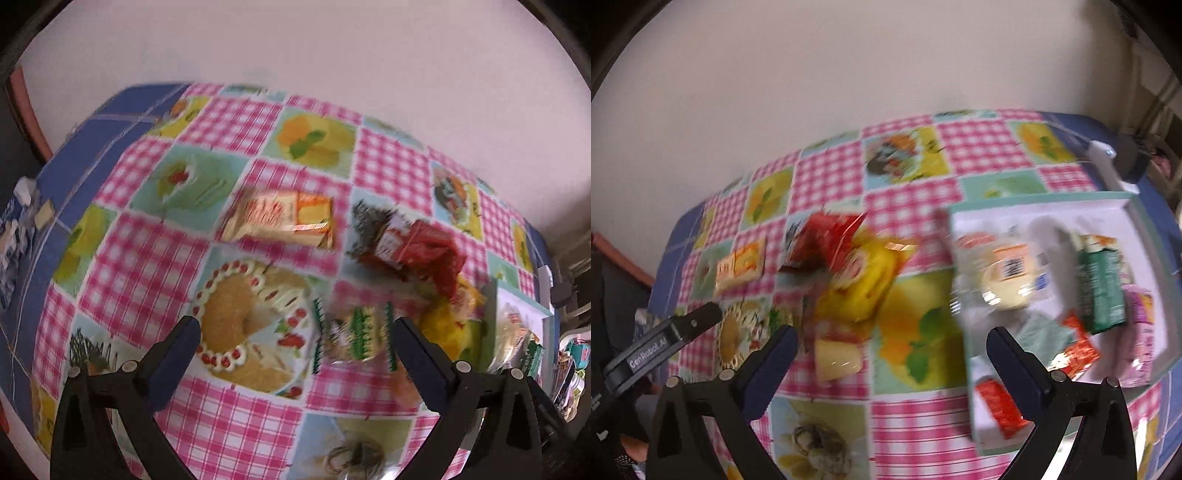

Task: Organize snacks
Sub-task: 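Move both tools back over the remaining snacks, then grasp the pale yellow pudding cup with the right tool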

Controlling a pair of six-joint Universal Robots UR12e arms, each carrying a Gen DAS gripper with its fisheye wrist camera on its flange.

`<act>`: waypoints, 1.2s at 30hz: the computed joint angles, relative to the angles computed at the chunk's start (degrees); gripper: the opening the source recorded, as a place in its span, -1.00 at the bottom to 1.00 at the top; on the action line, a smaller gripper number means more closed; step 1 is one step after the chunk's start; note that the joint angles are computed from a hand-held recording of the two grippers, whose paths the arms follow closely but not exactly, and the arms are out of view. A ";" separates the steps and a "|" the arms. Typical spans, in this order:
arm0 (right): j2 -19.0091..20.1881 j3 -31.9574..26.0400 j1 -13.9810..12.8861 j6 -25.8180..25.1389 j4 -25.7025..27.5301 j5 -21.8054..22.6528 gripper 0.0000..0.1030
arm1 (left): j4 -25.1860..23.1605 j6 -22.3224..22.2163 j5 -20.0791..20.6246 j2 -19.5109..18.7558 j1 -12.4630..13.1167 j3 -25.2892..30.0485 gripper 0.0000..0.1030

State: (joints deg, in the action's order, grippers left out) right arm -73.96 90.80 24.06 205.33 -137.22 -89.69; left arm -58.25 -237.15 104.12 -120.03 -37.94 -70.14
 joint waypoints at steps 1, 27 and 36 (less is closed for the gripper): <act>0.53 -0.43 0.25 -0.09 0.86 0.43 1.00 | -0.24 -0.52 -0.93 0.05 0.20 -0.33 1.00; 5.82 -3.34 1.34 -2.04 5.81 0.27 0.70 | -2.24 5.82 -9.65 -6.85 1.07 6.63 0.98; 5.71 -3.61 1.38 -1.91 5.88 0.13 0.15 | -7.62 7.52 -5.85 -9.81 0.34 11.53 0.54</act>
State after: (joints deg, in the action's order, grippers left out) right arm -68.25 87.19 25.44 203.42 -131.34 -89.56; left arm -65.87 -229.64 98.28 -129.83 -37.60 -58.61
